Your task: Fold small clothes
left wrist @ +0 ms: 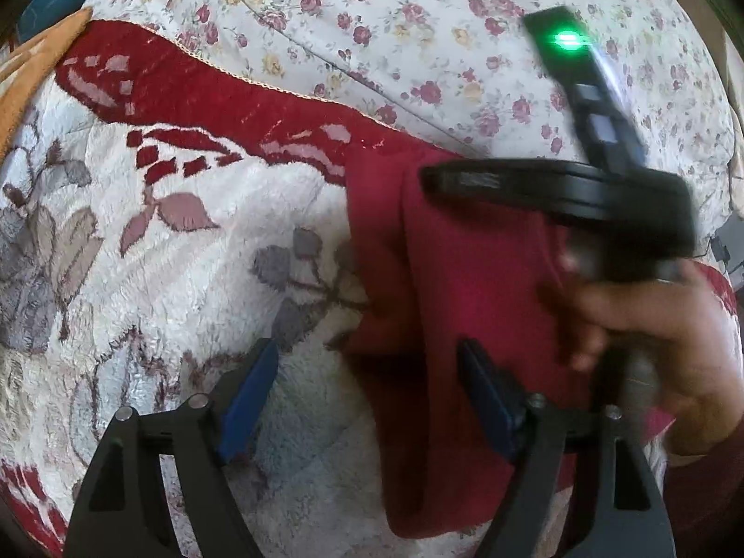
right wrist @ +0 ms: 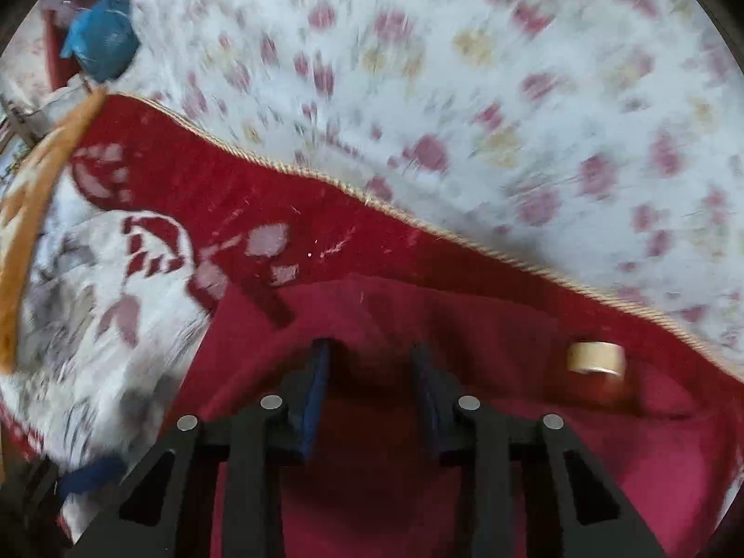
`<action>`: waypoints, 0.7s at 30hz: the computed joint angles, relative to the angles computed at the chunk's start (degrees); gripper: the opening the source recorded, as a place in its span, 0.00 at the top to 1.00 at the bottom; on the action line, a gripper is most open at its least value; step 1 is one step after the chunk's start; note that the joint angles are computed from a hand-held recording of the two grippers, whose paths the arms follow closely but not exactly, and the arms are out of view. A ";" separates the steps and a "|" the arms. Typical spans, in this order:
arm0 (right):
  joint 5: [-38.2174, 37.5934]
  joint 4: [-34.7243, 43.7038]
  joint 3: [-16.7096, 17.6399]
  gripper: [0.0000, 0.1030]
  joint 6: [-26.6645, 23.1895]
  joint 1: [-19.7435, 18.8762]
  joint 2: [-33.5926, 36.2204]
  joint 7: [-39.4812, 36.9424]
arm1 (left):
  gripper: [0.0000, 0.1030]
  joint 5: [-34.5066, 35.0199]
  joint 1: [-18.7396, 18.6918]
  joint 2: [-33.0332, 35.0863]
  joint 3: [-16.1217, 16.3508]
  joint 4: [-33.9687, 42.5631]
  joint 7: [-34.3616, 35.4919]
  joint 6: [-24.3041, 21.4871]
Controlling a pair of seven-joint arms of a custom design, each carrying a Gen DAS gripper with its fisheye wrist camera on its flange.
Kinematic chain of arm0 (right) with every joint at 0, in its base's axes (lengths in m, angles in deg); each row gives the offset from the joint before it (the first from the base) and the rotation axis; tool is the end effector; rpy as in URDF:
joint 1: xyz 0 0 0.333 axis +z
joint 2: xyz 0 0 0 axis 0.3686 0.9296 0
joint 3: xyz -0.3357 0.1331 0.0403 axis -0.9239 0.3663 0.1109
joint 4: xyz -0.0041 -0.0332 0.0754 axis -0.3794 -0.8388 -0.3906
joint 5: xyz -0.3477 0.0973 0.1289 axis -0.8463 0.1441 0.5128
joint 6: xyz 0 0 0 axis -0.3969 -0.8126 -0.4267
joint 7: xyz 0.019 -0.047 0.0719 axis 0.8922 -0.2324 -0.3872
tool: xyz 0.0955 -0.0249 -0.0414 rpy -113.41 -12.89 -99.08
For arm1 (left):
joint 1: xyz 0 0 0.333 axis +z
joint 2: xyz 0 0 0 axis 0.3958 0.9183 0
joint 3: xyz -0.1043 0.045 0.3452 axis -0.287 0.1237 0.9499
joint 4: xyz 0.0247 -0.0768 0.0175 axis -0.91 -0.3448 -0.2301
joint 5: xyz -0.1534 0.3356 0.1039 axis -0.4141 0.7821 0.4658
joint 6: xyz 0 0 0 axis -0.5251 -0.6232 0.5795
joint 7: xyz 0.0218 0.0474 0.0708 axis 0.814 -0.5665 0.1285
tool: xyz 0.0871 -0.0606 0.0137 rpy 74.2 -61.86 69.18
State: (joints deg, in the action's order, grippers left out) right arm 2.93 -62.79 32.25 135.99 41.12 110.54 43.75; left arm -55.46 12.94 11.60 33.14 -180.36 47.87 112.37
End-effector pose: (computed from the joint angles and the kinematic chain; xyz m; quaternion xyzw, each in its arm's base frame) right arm 0.6581 0.3328 0.4771 -0.8130 0.5252 -0.0936 0.2334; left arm 0.4761 -0.2232 0.5096 -0.7278 0.6307 -0.2540 0.0897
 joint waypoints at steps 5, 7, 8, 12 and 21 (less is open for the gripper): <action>3.04 -1.33 1.14 0.63 0.42 -1.66 -1.30 -0.40 | 0.23 0.44 -0.09 0.49 -0.07 0.61 -0.07 -0.49; 5.59 -4.61 2.32 0.63 1.26 -3.34 -4.16 -3.19 | 0.23 1.29 -0.10 0.55 -0.23 0.68 -0.55 -0.50; 6.54 -5.03 2.69 0.62 1.29 -3.32 -4.69 -3.83 | 0.23 1.94 -0.08 0.61 -0.34 0.77 -0.87 -0.61; 13.75 -14.62 4.24 0.56 5.85 -5.35 -12.15 -9.76 | 0.23 3.30 -0.16 0.49 -0.41 0.58 -1.81 -0.61; 15.86 -24.24 0.11 0.47 10.23 -3.80 -17.19 -8.66 | 0.23 7.03 0.09 0.56 -1.03 0.73 -4.68 -1.07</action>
State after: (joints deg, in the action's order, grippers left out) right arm 18.79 -87.03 32.36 146.22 37.33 93.36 35.09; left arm -48.43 13.03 12.16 32.11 -179.63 43.19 111.30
